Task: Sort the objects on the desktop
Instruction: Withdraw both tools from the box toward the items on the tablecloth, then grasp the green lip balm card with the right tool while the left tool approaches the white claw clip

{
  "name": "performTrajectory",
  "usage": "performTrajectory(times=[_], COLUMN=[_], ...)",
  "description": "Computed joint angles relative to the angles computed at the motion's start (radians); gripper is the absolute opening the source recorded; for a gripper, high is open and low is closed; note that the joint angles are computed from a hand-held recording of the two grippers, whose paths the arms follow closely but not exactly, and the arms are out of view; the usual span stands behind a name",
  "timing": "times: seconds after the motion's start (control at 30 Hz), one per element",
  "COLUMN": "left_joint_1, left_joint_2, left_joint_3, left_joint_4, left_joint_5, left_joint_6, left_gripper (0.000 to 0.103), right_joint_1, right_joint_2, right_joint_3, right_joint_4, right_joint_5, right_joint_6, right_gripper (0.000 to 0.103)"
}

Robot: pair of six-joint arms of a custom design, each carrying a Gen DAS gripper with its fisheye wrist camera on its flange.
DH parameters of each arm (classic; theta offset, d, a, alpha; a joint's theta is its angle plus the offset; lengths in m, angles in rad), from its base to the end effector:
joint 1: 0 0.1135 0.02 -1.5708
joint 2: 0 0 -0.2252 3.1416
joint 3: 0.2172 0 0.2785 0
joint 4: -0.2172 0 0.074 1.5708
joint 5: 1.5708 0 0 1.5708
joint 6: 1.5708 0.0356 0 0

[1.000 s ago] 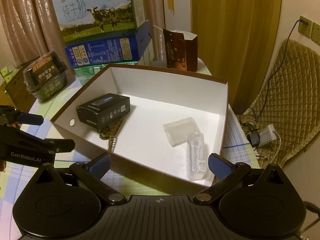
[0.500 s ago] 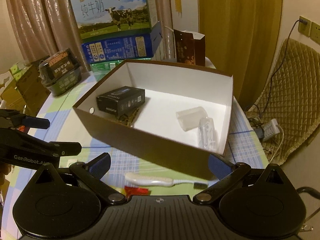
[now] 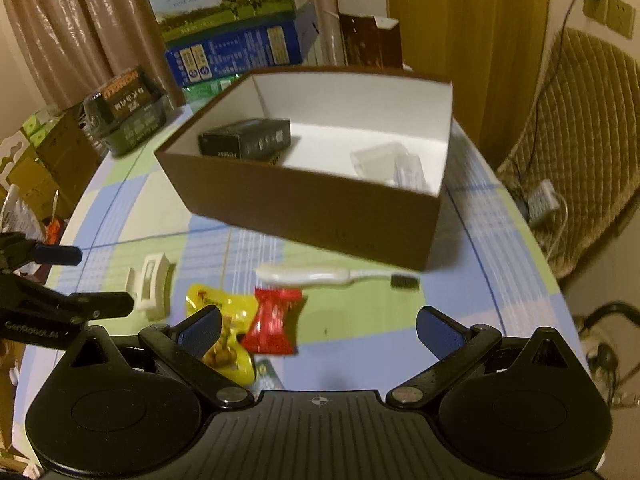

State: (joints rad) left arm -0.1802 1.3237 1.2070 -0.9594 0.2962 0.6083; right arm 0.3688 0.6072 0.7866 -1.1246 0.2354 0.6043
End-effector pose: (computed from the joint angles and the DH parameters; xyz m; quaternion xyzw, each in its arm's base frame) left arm 0.2867 -0.0628 0.2647 0.4017 0.8715 -0.0884 0.2670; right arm 0.1481 0.0483 0.2615 0.1469 0.9341 0.0441 0.3224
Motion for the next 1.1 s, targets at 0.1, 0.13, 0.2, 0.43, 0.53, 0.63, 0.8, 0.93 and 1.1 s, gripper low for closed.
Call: performTrajectory(times=[0.1, 0.13, 0.2, 0.43, 0.53, 0.63, 0.8, 0.93, 1.1], left_joint_1=[0.021, 0.029, 0.043, 0.078, 0.094, 0.115, 0.141, 0.163, 0.183], left_joint_2=[-0.018, -0.021, -0.025, -0.033, -0.035, -0.024, -0.006, 0.008, 0.024], left_joint_3=[-0.029, -0.037, -0.051, -0.105, -0.129, -0.137, -0.135, -0.131, -0.134], left_joint_4=[-0.019, -0.027, -0.038, -0.052, -0.05, -0.051, -0.038, -0.033, -0.029], left_joint_5=[0.005, 0.008, 0.012, 0.01, 0.005, 0.006, 0.003, 0.005, -0.009], left_joint_6=[0.02, 0.03, 0.045, 0.094, 0.114, 0.121, 0.135, 0.141, 0.142], left_gripper=[0.095, 0.095, 0.095, 0.094, 0.094, 0.093, 0.093, 0.093, 0.093], right_joint_1=[0.028, 0.036, 0.054, 0.151, 0.181, 0.206, 0.284, 0.303, 0.3], right_joint_2=[-0.026, -0.032, -0.035, -0.031, -0.033, -0.03, 0.011, 0.048, 0.109], right_joint_3=[-0.021, -0.027, -0.038, -0.085, -0.111, -0.134, -0.165, -0.198, -0.224], right_joint_4=[-0.019, -0.023, -0.024, -0.036, -0.038, -0.022, 0.046, 0.126, 0.231], right_joint_5=[-0.002, -0.005, -0.01, 0.015, 0.021, 0.006, 0.031, 0.005, -0.065], right_joint_6=[0.025, 0.031, 0.042, 0.08, 0.1, 0.104, 0.067, 0.034, -0.019], right_gripper=[0.101, 0.101, 0.101, 0.101, 0.101, 0.101, 0.096, 0.073, 0.053])
